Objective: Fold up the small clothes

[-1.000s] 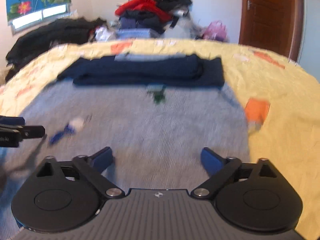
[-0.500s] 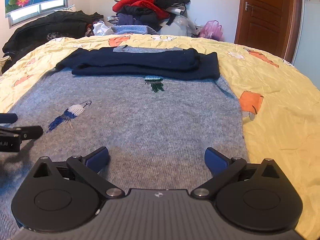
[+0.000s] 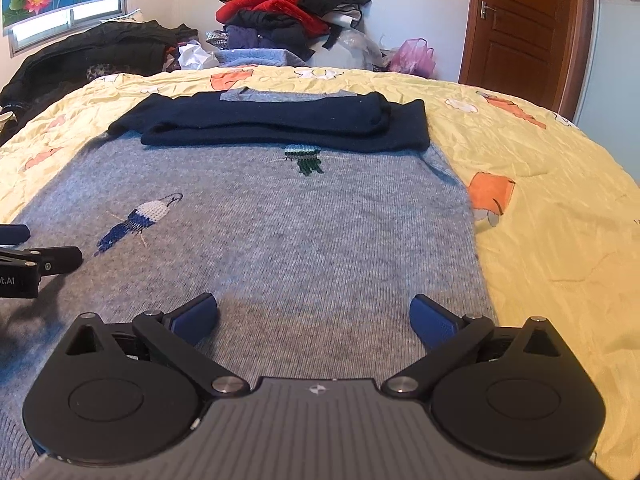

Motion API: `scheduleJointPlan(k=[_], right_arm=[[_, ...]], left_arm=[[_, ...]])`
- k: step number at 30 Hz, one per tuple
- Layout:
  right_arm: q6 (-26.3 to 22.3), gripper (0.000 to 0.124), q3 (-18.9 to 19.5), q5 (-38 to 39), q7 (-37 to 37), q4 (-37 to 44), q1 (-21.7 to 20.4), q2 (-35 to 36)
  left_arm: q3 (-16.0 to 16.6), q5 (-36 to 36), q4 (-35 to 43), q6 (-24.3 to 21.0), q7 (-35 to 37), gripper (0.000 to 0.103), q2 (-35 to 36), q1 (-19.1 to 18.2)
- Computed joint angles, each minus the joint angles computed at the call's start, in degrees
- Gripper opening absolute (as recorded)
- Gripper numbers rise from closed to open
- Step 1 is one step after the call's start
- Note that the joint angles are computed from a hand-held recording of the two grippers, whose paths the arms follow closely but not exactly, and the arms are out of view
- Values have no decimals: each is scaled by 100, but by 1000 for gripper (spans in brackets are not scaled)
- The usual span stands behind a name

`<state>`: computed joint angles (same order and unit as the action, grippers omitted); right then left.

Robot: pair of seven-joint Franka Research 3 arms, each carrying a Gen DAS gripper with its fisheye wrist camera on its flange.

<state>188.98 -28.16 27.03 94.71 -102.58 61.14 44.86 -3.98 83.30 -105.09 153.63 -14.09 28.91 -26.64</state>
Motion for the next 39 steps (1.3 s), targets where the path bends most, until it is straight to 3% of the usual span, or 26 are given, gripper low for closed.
scheduleJointPlan(k=[12, 27, 35, 39], right_arm=[[92, 103, -41, 324, -221, -284, 183, -161], [255, 103, 194, 337, -422, -499, 63, -345], [370, 103, 335, 716, -827, -624, 42, -448], [404, 103, 225, 924, -933, -685, 214, -439]], left_arm=[[-91, 208, -271, -25, -236, 99, -178, 35], [-183, 200, -523, -133, -305, 99, -359, 24], [-274, 429, -665, -224, -516, 99, -448, 38], [-306, 457, -684, -233, -537, 99, -457, 61]])
